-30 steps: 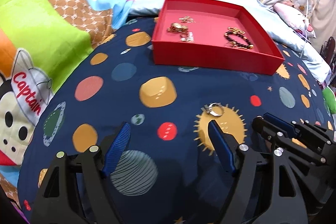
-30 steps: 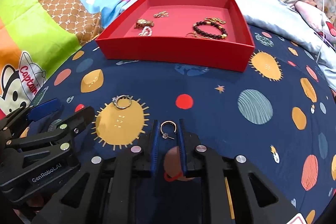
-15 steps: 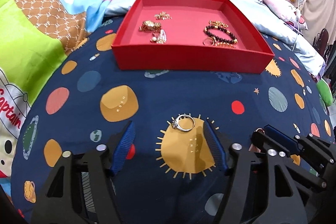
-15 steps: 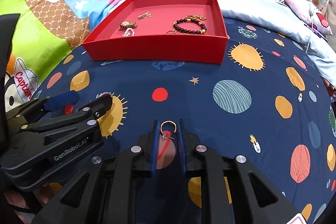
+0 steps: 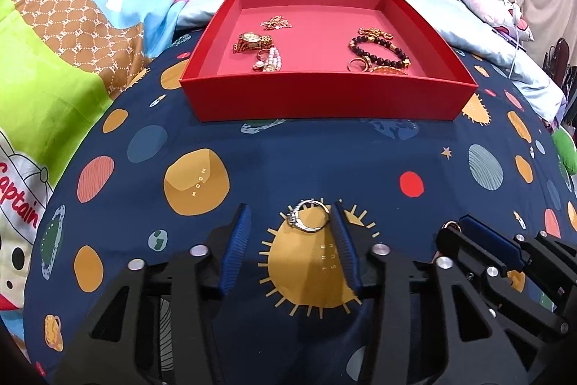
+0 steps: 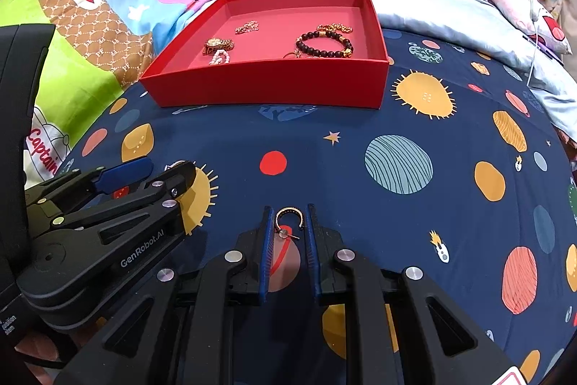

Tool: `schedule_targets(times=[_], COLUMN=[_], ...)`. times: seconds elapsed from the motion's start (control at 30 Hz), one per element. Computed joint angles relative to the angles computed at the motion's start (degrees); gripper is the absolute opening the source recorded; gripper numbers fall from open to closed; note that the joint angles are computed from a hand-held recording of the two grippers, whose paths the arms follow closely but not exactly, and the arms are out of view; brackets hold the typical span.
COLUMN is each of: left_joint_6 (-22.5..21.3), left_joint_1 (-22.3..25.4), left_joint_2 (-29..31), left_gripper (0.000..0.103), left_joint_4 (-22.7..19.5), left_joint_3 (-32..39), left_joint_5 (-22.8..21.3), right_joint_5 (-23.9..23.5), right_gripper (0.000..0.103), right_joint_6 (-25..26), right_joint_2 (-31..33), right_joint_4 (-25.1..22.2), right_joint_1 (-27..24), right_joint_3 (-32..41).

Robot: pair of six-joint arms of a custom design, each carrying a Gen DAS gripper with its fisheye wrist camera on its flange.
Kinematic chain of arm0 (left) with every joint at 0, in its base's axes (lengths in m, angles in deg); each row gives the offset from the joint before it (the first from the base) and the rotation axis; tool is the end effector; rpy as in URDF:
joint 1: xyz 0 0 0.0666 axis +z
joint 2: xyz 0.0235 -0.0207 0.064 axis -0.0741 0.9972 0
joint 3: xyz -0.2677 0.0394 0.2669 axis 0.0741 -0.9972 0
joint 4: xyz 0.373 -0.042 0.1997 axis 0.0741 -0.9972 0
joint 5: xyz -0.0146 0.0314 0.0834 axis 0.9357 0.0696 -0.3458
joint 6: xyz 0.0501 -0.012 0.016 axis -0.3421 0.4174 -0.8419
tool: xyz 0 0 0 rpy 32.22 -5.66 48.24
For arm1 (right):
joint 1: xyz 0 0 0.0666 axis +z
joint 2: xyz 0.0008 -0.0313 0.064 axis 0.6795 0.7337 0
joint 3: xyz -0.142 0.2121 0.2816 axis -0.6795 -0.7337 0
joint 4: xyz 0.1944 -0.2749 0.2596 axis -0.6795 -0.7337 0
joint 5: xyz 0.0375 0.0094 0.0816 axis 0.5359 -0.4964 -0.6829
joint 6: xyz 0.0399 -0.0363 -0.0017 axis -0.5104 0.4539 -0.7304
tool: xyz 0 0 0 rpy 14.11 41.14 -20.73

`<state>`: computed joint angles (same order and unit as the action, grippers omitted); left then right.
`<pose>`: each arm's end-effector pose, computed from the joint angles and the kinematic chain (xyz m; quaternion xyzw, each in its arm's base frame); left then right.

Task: Organize jewelry
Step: 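Grasp the silver ring with the left tool while the right tool holds the hoop earring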

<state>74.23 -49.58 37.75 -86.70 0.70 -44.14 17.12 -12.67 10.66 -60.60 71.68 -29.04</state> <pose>0.3271 -0.3158 0.3530 0.1277 0.9319 -0.0514 0.3356 0.2796 0.1422 0.3556 0.0466 0.9396 0.0329 0.3374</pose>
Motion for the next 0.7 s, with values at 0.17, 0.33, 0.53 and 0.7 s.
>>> schedule_targets(times=[0.17,0.33,0.53,0.7], left_joint_6=[-0.2,0.0,1.0,1.5], left_joint_1=[0.0,0.5,1.2,1.5], left_joint_2=[-0.2,-1.0,-2.6,-4.1], left_gripper=[0.025,0.023,0.023,0.023], left_joint_4=[0.4,1.1,1.9,1.3], left_joint_3=[-0.1,-0.8,-2.3,-3.3], left_joint_5=[0.4,2.1,4.8,5.5], right_joint_5=[-0.2,-0.5,-1.6,-1.8], right_gripper=[0.016,0.016,0.016,0.016], right_joint_6=[-0.1,-0.3,-0.7,-1.0], right_joint_2=[-0.2,-0.2,-0.7,-0.9], right_joint_4=[0.0,0.3,0.8,0.9], right_joint_1=[-0.1,-0.2,-0.7,-0.8], right_joint_3=[-0.1,-0.1,-0.5,-0.6])
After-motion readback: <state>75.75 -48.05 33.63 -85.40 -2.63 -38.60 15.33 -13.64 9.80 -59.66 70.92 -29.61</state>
